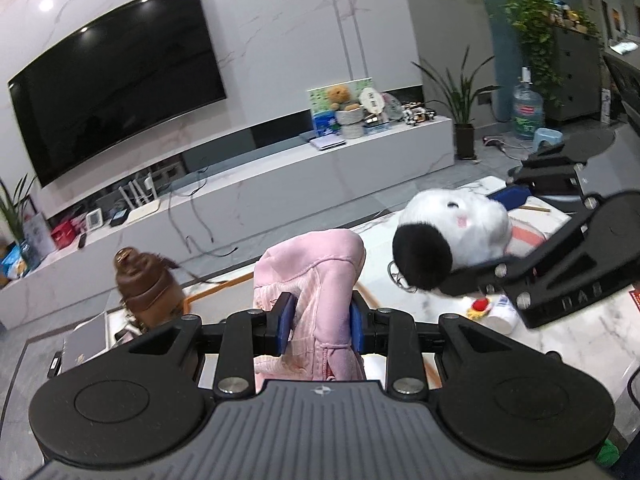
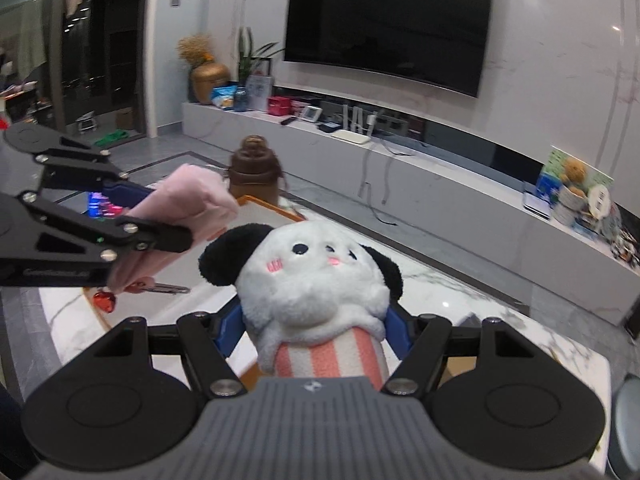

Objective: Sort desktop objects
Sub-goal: 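Carry the plush with the right tool while the left tool carries the pink cloth to the white box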

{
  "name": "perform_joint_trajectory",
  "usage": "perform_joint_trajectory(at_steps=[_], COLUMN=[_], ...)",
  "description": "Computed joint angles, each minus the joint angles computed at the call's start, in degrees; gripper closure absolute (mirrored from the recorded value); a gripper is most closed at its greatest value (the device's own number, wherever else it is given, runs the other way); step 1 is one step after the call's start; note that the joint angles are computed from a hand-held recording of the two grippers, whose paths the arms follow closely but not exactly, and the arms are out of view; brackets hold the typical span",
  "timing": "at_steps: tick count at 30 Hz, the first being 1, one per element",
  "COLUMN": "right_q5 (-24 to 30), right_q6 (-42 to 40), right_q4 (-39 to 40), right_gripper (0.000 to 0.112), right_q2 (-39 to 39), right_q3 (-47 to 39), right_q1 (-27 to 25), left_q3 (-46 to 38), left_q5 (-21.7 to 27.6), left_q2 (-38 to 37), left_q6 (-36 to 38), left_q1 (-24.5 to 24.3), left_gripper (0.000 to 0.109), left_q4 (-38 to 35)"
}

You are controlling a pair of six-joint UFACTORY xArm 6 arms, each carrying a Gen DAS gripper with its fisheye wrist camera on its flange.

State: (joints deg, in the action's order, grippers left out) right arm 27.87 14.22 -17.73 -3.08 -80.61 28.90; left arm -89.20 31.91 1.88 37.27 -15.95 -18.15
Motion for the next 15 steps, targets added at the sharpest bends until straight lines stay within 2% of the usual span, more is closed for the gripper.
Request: perform_joint_trajectory(at_steps=[6, 11, 15], right_q5=[-0.2, 0.5, 1.6], right_q6=[-3.2, -6.0, -12.0], right_q4=[1.6, -0.6, 3.1], right_gripper=[0.041, 0.041, 0.042], right_q2=[4.7, 8.4, 10.8], right_q3=[-4.3, -7.3, -8.8], right_q1=[2.5, 4.7, 5.8], left_q3=[-1.3, -3.0, -3.4], left_q5=[1.6, 3.4, 5.1], left_q2=[1.2, 3.0, 4.0], left_q6=[-0.6, -2.2, -2.4], left_q1=[2.8, 4.1, 4.4], left_gripper=[0.075, 0.075, 0.075], left_q4=[-0.8, 0.0, 1.9])
